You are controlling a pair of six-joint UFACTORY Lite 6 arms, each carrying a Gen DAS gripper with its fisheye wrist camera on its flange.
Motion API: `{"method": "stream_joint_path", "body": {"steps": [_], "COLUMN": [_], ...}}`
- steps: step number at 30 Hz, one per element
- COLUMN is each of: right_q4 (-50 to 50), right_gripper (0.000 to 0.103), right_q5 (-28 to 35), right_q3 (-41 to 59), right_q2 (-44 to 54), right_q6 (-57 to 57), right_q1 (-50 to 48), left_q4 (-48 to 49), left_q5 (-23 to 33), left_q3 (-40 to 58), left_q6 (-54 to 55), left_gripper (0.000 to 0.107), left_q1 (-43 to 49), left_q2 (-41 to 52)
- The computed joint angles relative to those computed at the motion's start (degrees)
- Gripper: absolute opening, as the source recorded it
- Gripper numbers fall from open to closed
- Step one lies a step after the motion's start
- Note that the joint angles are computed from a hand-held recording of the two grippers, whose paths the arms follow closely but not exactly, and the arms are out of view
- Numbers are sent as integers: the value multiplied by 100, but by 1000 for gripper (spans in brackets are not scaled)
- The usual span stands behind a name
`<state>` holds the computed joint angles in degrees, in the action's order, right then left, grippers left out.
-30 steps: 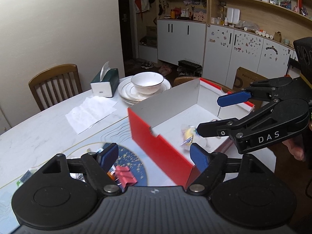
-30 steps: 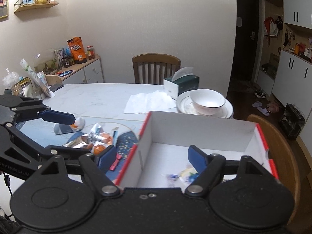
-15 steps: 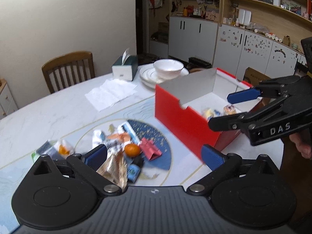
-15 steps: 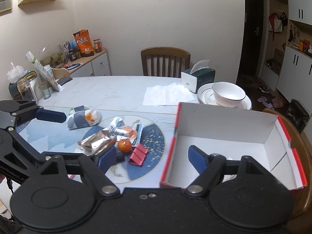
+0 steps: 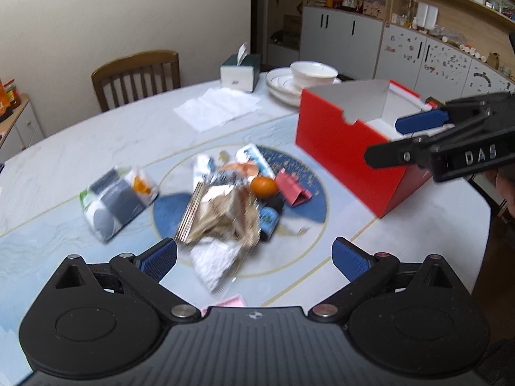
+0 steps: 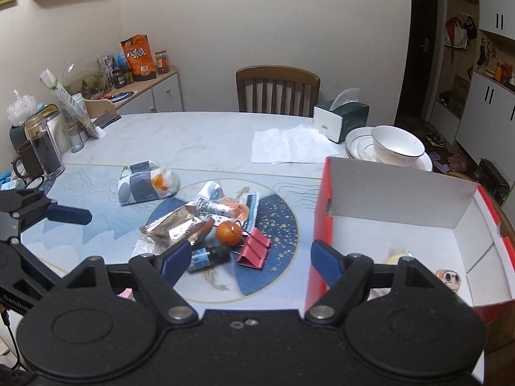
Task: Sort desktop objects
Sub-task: 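Withdraw both tools from the box back toward the pile, then grasp the pink soap dish with left tool while right tool grasps the blue bottle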
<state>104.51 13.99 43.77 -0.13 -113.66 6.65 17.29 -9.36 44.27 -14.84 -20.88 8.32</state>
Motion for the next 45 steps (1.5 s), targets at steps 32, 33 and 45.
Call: {"method": "stream_joint_path", "body": {"steps": [32, 33, 45], "right_q4": [4599, 4558, 4890], "right_gripper": [81, 81, 80], "right_q5": [-230, -226, -284], "right_q3": [1312, 1366, 2027], "right_q2": [2581, 2657, 3417], "right_q6": [-4496, -4506, -5368], "right_q1": [1183, 1184, 1304], "left_q4": [-517, -508, -889], "left_q5": [-273, -264, -231], "left_q3": [107, 117, 157], "left_q6": [537, 508, 665], "left_gripper": [103, 103, 102], "left_q1": [343, 351, 353], "left_q2": [1393, 1415, 1524]}}
